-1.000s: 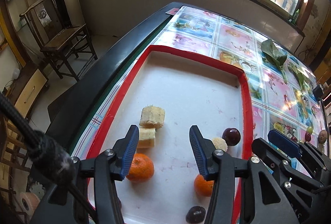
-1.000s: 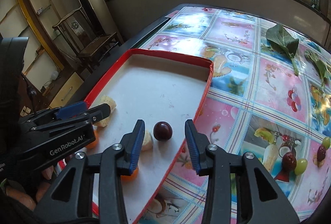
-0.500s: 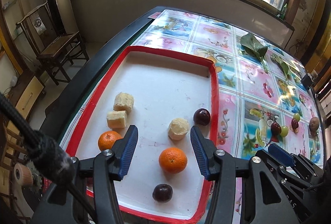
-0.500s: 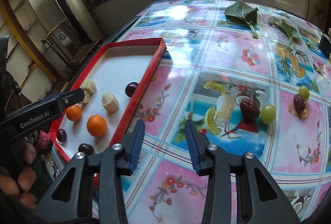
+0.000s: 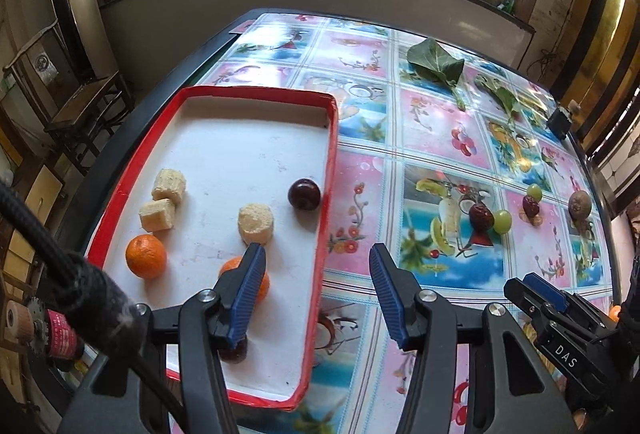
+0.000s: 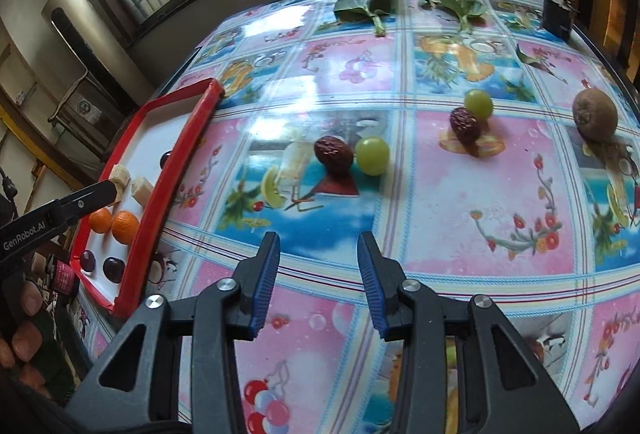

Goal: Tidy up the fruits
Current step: 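Move both grippers back over the table toward the grapes and red dates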

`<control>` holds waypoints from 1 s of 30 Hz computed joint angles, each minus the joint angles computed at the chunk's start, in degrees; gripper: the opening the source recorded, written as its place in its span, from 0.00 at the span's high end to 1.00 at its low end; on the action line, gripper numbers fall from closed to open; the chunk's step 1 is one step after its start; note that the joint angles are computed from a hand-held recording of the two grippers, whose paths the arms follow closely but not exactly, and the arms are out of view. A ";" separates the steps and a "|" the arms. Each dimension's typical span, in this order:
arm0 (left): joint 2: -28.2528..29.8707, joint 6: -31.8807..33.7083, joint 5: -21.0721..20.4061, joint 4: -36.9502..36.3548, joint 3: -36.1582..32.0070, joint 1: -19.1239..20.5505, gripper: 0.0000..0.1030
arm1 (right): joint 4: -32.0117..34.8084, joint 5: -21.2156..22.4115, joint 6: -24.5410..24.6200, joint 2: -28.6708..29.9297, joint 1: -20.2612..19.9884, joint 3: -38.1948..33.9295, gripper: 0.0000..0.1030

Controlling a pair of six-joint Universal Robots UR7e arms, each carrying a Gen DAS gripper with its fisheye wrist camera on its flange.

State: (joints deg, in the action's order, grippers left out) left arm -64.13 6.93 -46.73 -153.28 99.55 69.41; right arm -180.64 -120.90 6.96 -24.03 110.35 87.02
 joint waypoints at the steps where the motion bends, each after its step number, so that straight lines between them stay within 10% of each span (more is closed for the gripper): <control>1: 0.02 -0.01 -0.15 0.12 0.23 -0.26 0.46 | -0.68 -0.24 0.16 -0.47 -0.15 0.90 0.59; 30: 5.36 0.87 -0.75 2.45 -0.14 -3.16 0.44 | -7.02 -4.17 -0.84 -4.66 -3.46 5.86 0.59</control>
State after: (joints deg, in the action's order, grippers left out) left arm -58.78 7.80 -47.48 -150.83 99.41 66.25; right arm -187.66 -125.07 6.12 -28.69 106.89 92.88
